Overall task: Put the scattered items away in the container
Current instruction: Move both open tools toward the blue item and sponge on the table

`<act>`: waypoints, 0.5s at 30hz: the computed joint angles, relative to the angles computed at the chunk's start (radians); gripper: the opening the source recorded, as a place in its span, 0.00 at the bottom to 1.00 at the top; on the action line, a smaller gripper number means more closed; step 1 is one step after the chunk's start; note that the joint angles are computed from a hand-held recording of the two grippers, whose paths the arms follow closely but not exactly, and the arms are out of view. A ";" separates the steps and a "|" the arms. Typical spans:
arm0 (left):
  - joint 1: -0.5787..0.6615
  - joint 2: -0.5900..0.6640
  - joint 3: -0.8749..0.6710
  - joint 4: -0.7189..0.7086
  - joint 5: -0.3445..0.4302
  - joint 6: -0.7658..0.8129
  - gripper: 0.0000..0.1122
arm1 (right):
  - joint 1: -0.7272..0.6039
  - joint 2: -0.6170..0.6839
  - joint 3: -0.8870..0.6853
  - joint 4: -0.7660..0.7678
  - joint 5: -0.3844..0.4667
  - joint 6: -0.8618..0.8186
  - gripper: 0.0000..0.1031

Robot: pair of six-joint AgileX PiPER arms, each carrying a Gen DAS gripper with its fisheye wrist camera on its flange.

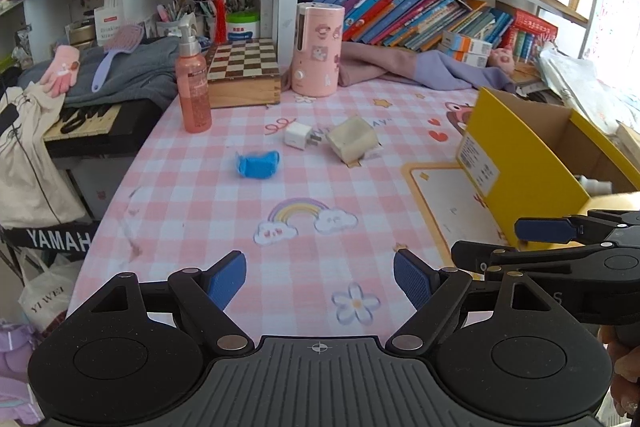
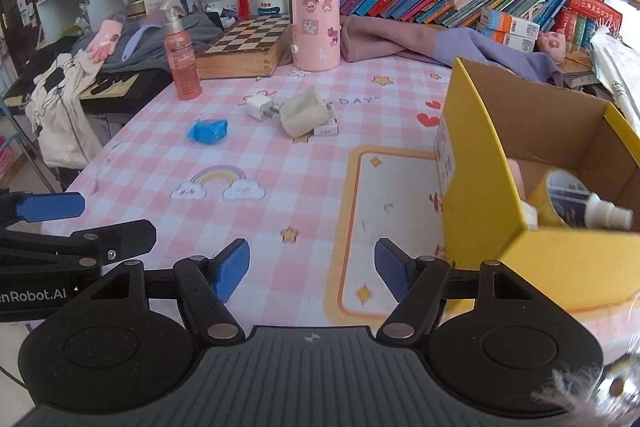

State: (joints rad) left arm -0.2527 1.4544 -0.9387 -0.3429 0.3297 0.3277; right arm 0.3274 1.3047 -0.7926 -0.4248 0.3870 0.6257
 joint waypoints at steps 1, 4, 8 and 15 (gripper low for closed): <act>0.001 0.015 -0.015 0.004 -0.002 -0.003 0.74 | -0.012 0.019 -0.015 0.019 -0.009 -0.023 0.66; 0.006 0.063 -0.063 0.006 -0.005 -0.006 0.74 | -0.046 0.077 -0.064 0.083 -0.028 -0.100 0.66; 0.010 0.135 -0.135 0.047 -0.002 -0.050 0.74 | -0.086 0.159 -0.140 0.180 -0.041 -0.222 0.66; 0.014 0.267 -0.275 0.164 0.013 -0.166 0.74 | -0.127 0.312 -0.303 0.299 -0.033 -0.346 0.66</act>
State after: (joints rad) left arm -0.2390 1.7212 -1.2141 -0.1786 0.3423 0.1616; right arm 0.2006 1.6163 -1.0957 -0.1256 0.3535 0.2801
